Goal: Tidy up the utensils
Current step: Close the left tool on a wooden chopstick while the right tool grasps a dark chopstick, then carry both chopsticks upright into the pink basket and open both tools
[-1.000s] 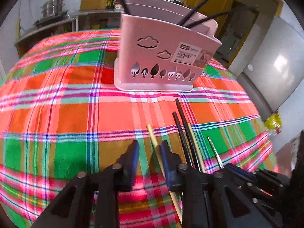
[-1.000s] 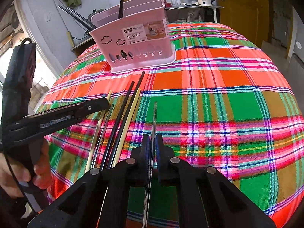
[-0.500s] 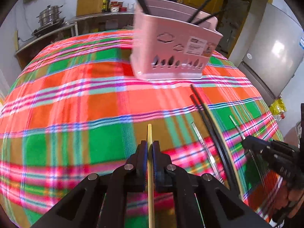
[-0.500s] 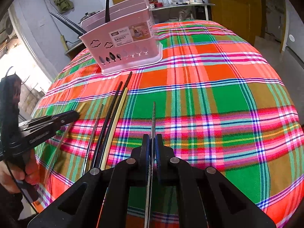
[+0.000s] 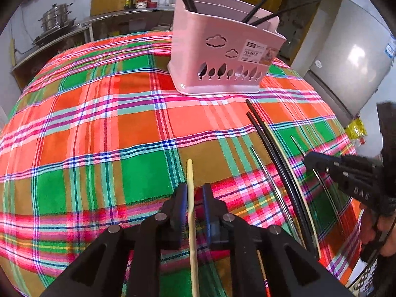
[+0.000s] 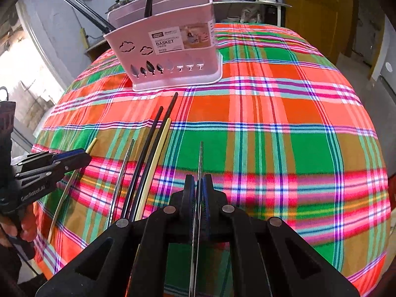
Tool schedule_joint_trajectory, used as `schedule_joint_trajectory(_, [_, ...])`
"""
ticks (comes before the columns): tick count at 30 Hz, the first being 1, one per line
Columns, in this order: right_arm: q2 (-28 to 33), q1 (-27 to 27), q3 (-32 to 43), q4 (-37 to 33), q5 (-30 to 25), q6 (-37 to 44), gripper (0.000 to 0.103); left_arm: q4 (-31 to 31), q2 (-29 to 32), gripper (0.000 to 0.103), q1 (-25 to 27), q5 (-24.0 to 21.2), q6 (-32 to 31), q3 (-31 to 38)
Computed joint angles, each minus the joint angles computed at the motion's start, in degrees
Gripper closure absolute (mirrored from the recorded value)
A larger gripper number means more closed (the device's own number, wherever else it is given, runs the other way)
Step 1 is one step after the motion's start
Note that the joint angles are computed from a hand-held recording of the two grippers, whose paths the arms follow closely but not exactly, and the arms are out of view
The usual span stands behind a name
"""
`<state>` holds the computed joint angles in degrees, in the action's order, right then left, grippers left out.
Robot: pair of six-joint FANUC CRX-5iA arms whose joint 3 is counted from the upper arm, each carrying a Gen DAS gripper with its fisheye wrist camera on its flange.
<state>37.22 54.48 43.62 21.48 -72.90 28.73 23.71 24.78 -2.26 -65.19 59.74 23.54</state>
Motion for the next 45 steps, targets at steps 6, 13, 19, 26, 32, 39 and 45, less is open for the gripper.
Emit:
schedule_joint_trajectory(6, [3.43,-0.96,6.56,-2.09,-3.71,4.38,0.096,-2.28,0.32,0.091,-0.77,-0.72,-0.14,1.47])
schedule_joint_trajectory(13, [4.76,-1.58,9.27,-3.47,-4.76,6.37,0.099,-5.39,-1.11,0.098,-1.88,2.50,-0.94,0.04])
schedule_joint_trajectory(19, [4.12,-1.12,9.05,-2.70,-3.52,6.24,0.099,-4.84,-0.18,0.098,-1.74,0.54,-0.87,2.71])
schedule_joint_trajectory(26, [0.92,-0.12,6.35,2.39,0.39,4.12,0.099,1.01,-1.96,0.098,-0.51,2.07,-3.44,3.10])
schedule_joint_trajectory(32, [-0.24,0.73,6.87,8.60,2.04,2.52,0.099,6.25,-2.62,0.098,0.75,2.77,-4.27,5.48])
schedule_joint_trajectory(39, [-1.35,1.14,6.00,12.91,3.66,1.20,0.099,10.38,-1.69,0.098,1.26,4.90,-5.31,8.55])
schedule_joint_trajectory(45, [-2.12,1.38,4.45,13.11,4.31,0.22,0.099,10.55,0.78,0.098,1.46,1.30,-2.15,10.84])
